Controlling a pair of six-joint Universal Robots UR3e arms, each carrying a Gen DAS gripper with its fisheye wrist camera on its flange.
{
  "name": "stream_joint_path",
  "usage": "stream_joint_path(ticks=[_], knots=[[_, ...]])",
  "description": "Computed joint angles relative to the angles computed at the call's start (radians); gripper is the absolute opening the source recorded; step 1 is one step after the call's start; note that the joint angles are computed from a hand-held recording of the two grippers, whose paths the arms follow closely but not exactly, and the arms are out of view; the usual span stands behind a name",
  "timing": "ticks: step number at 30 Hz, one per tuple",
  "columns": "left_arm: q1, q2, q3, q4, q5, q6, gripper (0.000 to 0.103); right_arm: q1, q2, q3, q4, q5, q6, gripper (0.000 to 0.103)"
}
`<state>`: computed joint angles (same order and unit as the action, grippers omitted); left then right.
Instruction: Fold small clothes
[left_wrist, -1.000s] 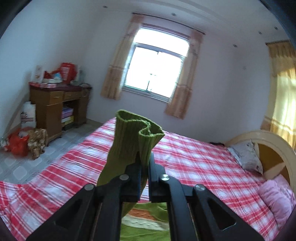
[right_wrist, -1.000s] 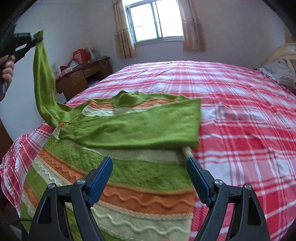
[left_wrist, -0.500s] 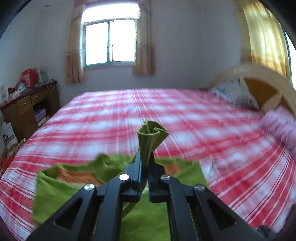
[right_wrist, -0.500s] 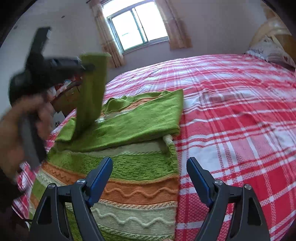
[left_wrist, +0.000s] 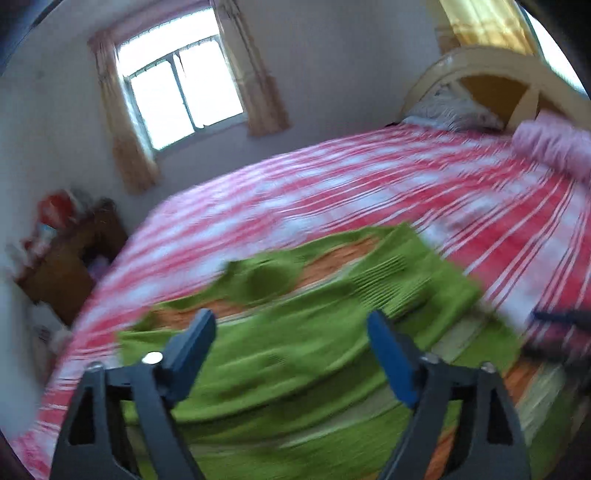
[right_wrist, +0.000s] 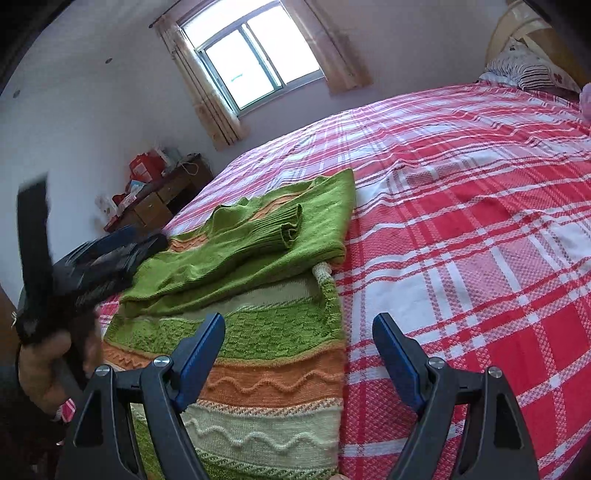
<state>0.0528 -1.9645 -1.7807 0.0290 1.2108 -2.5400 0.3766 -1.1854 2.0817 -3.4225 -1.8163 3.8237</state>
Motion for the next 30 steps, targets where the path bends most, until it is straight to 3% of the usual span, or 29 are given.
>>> stream_joint_path(ticks=[2,4,6,10,12,17,19,20,21,27,30], knots=[[0.035,-0.046,0.01,0.07,0.056,0.031,0.094,0.006,-0.007,0.002,-0.004,-0.013,-0.001,0.082],[0.078,-0.105,0.067,0.086,0.174,0.041,0.093,0.009,-0.032,-0.015,0.035,-0.019,-0.021,0.082],[0.146,-0.116,0.119,-0.016,0.165,0.011,0.093,0.008,-0.075,-0.078,0.165,-0.022,-0.04,0.082],[0.245,-0.145,0.182,-0.116,0.132,-0.065,0.093,-0.062,-0.088,-0.225,0.294,0.139,-0.099,0.077],[0.271,-0.163,0.204,-0.162,0.117,-0.116,0.094,-0.08,-0.012,-0.408,0.449,0.15,-0.134,0.062],[0.311,-0.167,0.205,-0.231,0.059,-0.174,0.095,-0.121,0.206,-0.745,0.731,0.18,-0.158,0.061],[0.332,-0.156,0.186,-0.233,0.03,-0.19,0.099,-0.129,0.273,-0.81,0.774,0.191,-0.152,0.04],[0.34,-0.162,0.191,-0.242,0.019,-0.196,0.099,-0.126,0.287,-0.818,0.774,0.185,-0.157,0.016],[0.349,-0.17,0.207,-0.269,0.01,-0.201,0.099,-0.117,0.293,-0.817,0.758,0.162,-0.167,0.006],[0.364,-0.21,0.282,-0.392,-0.007,-0.214,0.099,-0.04,0.225,-0.751,0.689,-0.028,-0.239,0.001],[0.365,-0.203,0.271,-0.385,-0.006,-0.21,0.099,-0.049,0.205,-0.731,0.709,-0.044,-0.247,0.001]])
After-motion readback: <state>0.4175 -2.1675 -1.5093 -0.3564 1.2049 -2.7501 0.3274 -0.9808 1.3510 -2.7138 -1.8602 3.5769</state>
